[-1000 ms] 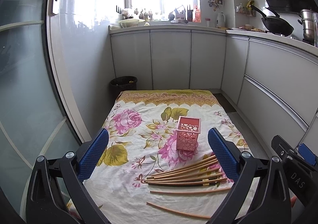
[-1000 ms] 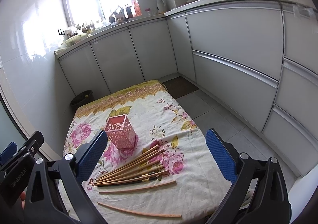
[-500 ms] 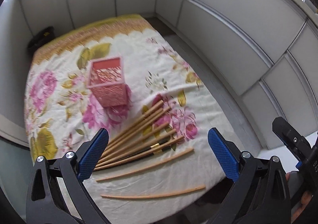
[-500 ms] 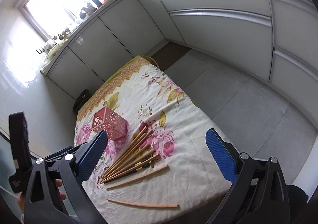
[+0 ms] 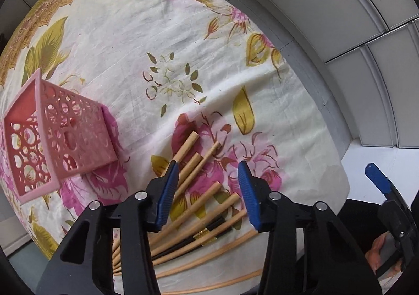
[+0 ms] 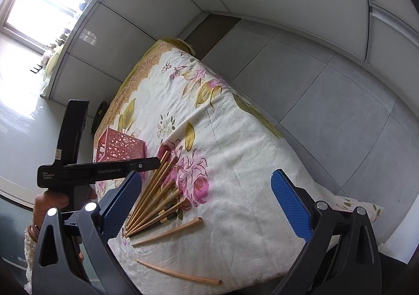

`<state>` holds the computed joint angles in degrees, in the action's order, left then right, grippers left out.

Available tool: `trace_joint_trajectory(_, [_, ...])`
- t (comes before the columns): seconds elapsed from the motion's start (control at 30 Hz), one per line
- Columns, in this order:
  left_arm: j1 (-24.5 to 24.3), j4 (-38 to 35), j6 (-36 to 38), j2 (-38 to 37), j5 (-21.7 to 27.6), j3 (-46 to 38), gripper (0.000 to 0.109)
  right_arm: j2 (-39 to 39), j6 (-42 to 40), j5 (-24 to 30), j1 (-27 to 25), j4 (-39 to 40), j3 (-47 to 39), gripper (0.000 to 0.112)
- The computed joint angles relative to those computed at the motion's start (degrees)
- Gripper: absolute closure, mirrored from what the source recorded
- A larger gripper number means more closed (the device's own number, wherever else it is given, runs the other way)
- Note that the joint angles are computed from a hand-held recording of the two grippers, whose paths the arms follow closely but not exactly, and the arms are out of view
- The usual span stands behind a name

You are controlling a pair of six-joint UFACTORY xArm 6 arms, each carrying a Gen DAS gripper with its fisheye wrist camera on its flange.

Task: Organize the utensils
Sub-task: 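Lower the left gripper onto the chopstick pile and grasp one chopstick, then grasp a chopstick from the pile with the right gripper while the left gripper lifts its chopstick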

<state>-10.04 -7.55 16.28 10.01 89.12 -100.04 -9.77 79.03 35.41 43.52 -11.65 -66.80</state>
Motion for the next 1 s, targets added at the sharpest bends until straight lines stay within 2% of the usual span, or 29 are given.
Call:
trace_joint_trajectory(0.1, [-0.02,0.34,0.66,1.51,-0.73,-0.53,0.082,0.90,-2.35,-0.80,-0.16,2.63,-0.44,0.016])
trace_joint_trajectory(0.2, [-0.27,0.55,1.52,2.68,-1.04,-1.01,0.086,1.74,-3.51,-0.78,-0.13,3.70,-1.15,0.016])
trace_joint_trajectory(0.33, [-0.78,2.94,2.01,3.12,-3.27,-0.15,0.086,2.27,-4.13,-0.73,-0.25,4.50,-1.48,0.016])
trace_joint_trajectory(0.5, [-0.02,4.31,2.80,4.56,-3.28,-0.77,0.087,3.01,-5.24,-0.61,-0.19,5.92,-1.97,0.016])
trace_joint_trajectory(0.67, [0.10,6.84,6.65,3.31,-5.05,1.64,0.091,3.47,-7.02,-2.11,0.01,7.92,-2.03,0.016])
trace_joint_trajectory(0.73, [0.11,6.63,7.15,1.59,-7.16,4.40,0.093,3.29,-9.44,-3.78,0.08,11.53,-1.22,0.016])
trace_joint_trajectory(0.87, [-0.81,8.37,6.88,-6.31,-16.18,15.37,0.095,2.67,-8.95,-3.71,0.90,17.00,-0.31,0.016])
trace_joint_trajectory(1.0, [1.61,3.09,10.44,-15.89,-21.09,22.54,0.096,1.83,-11.11,-4.43,3.56,29.43,1.01,0.016])
